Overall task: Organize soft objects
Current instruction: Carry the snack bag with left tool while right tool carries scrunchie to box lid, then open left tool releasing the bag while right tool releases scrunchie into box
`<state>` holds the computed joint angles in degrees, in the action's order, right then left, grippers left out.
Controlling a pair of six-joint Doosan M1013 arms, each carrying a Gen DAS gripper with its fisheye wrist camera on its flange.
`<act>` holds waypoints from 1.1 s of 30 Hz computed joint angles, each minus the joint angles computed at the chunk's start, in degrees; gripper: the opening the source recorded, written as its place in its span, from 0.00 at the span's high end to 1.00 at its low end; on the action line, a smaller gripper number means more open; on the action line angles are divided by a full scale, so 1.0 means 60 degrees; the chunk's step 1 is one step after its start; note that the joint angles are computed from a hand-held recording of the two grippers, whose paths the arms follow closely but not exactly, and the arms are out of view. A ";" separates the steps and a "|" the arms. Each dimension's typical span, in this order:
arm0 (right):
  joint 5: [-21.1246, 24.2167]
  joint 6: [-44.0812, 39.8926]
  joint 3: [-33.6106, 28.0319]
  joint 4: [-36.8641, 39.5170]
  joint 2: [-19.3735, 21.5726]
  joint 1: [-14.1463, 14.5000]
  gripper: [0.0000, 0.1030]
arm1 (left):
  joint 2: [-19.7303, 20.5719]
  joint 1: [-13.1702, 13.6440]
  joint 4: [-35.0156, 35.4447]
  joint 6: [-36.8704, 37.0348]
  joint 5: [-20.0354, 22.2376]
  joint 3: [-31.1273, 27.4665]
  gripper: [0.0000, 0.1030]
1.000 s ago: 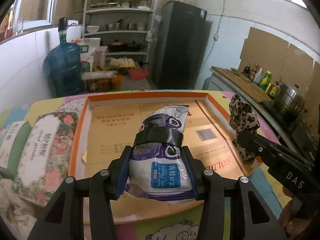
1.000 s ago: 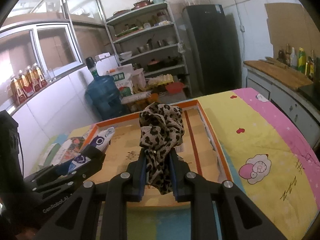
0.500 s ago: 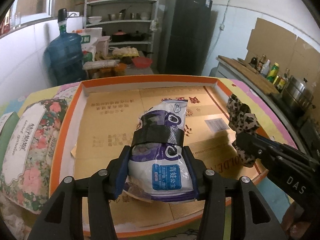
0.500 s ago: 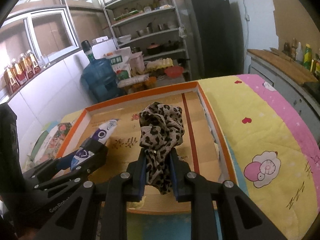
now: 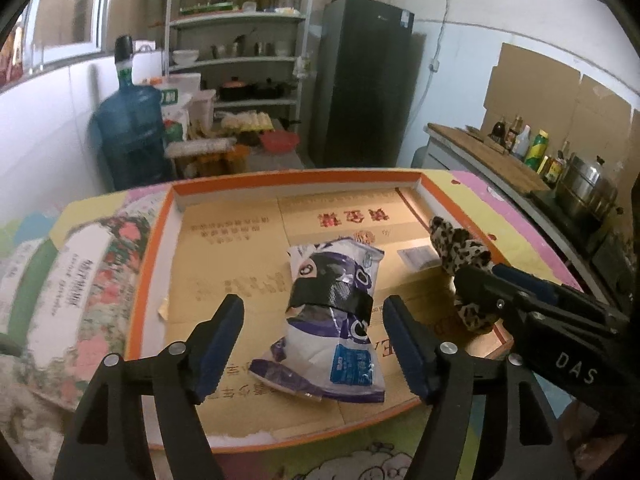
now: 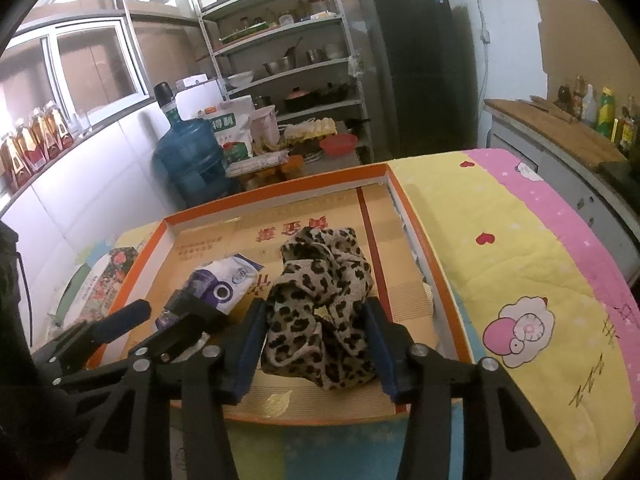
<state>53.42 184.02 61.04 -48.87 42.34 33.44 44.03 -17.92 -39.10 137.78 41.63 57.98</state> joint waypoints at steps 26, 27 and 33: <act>0.0839 -0.0011 -0.1518 -0.1047 0.0476 0.0984 0.52 | -0.1375 0.1241 -0.2456 0.2775 -0.0634 0.1688 0.29; 0.0849 -0.0065 -0.1650 -0.1041 0.0541 0.1018 0.52 | -0.1376 0.1303 -0.2498 0.2813 -0.0593 0.1675 0.29; 0.1007 -0.0493 -0.2473 -0.0971 0.0953 0.1199 0.52 | -0.1457 0.1728 -0.2861 0.3023 -0.0579 0.1731 0.29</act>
